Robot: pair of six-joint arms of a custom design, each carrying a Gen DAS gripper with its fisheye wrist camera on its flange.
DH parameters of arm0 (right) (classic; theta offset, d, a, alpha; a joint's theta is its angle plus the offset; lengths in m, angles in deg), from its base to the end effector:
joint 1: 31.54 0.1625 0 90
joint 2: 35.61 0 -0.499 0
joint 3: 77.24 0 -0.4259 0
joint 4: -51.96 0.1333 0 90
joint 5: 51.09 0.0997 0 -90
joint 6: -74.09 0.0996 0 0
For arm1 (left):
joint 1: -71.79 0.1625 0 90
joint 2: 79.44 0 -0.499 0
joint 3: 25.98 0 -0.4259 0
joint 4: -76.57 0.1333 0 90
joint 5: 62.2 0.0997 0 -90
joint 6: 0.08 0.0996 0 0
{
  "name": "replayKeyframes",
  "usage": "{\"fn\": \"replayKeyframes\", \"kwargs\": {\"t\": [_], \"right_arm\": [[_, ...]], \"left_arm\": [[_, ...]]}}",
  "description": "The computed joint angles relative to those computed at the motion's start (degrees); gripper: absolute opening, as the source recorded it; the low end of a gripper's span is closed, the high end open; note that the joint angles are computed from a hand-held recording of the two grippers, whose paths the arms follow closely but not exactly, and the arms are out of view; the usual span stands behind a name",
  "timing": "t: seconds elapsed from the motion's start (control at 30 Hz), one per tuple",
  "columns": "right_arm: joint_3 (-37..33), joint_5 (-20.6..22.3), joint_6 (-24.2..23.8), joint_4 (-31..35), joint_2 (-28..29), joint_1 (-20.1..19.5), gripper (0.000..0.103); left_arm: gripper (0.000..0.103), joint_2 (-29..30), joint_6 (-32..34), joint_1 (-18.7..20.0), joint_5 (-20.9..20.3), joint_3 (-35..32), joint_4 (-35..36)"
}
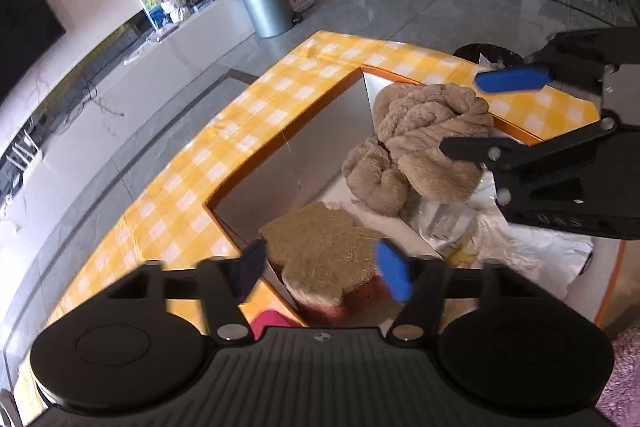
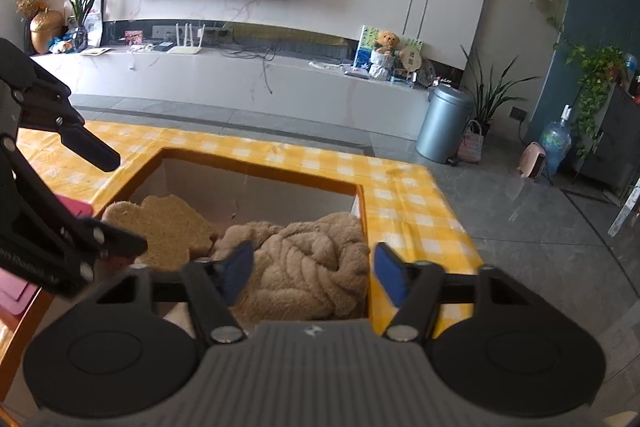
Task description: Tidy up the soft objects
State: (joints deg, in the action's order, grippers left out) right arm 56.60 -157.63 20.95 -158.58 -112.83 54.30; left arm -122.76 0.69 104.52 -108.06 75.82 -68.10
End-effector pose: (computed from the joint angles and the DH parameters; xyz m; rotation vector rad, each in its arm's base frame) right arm 0.0703 -0.4807 0.3411 0.7192 -2.0528 1.0351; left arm -0.4628 -0.5384 0.0638 1.1948 2.0869 -0.3910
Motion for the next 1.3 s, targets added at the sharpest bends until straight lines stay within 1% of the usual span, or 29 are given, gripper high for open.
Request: {"fn": "replayKeyframes", "kwargs": {"t": [0.03,0.07,0.1,0.13,0.17,0.23,0.37,0.47,0.57,0.7,0.8,0.87,0.9,1.0,1.1,1.17,1.23,1.27,1.3], "right_arm": [[-0.15,-0.39,-0.21,0.5,0.16,0.04,0.045],[-0.54,-0.94,-0.21,1.2,0.47,0.11,0.042],[-0.93,-1.32,-0.1,1.66,0.81,0.01,0.037],[-1.51,-1.47,0.49,2.88,1.02,-0.05,0.027],[-2.14,-1.45,1.76,4.95,1.03,-0.18,0.021],[-3.57,-2.53,4.11,7.41,1.78,-0.08,0.021],[-5.94,-6.5,5.08,8.99,4.46,0.82,0.021],[-7.44,-9.34,4.3,9.2,6.48,1.41,0.021],[-8.3,-10.91,2.65,7.93,8.02,1.7,0.021],[-7.43,-11.75,0.5,4.63,7.94,2.79,0.022],[-5.67,-10.59,0.97,4.98,5.4,4.01,0.022],[-4.43,-10.79,0.64,5.05,3.81,5.24,0.022],[-3.92,-10.96,0.91,5.31,2.95,5.92,0.023],[-2.08,-11.02,2.69,6.0,-0.2,7.75,0.033],[-0.1,-11.09,4.63,7.18,-3.67,9.9,0.036],[1.44,-10.83,6.27,8.48,-6.25,11.42,0.04],[3.24,-10.47,8.09,9.5,-8.91,13.06,0.051],[4.21,-10.19,8.92,9.91,-10.23,13.86,0.054],[5.21,-10.15,9.68,10.09,-11.41,14.82,0.061]], "left_arm": [[0.049,0.01,-1.18,0.1,-0.32,-0.46,2.26],[0.042,0.19,-1.86,0.21,-0.43,-0.88,4.06],[0.037,0.41,-2.25,0.29,-0.17,-1.01,4.9],[0.035,0.72,-2.53,0.43,0.14,-1.13,5.2],[0.033,0.98,-3.03,0.59,0.2,-1.13,5.31],[0.032,1.27,-3.78,1.11,-0.8,-1.34,5.35],[0.031,1.85,-4.45,1.63,-1.16,-1.37,4.78],[0.031,1.96,-4.61,1.73,-1.18,-1.18,3.59],[0.031,1.49,-4.82,1.4,-0.94,-0.44,2.27],[0.032,-0.23,-5.02,0.1,-0.72,1.77,-1.0],[0.032,-1.95,-5.39,-1.37,-0.09,3.44,-2.39],[0.032,-3.32,-5.68,-2.43,0.15,4.46,-3.09],[0.032,-4.08,-5.91,-3.09,0.46,5.13,-3.64],[0.032,-6.63,-6.33,-5.27,1.5,7.3,-5.34],[0.032,-9.5,-7.35,-7.81,2.82,9.89,-6.62],[0.033,-11.55,-8.55,-9.67,3.88,11.99,-7.58],[0.035,-13.66,-10.15,-11.67,5.07,14.5,-8.73],[0.035,-14.76,-11.02,-12.63,5.72,15.76,-9.02],[0.035,-15.86,-12.19,-13.65,6.49,17.06,-9.16]]}}
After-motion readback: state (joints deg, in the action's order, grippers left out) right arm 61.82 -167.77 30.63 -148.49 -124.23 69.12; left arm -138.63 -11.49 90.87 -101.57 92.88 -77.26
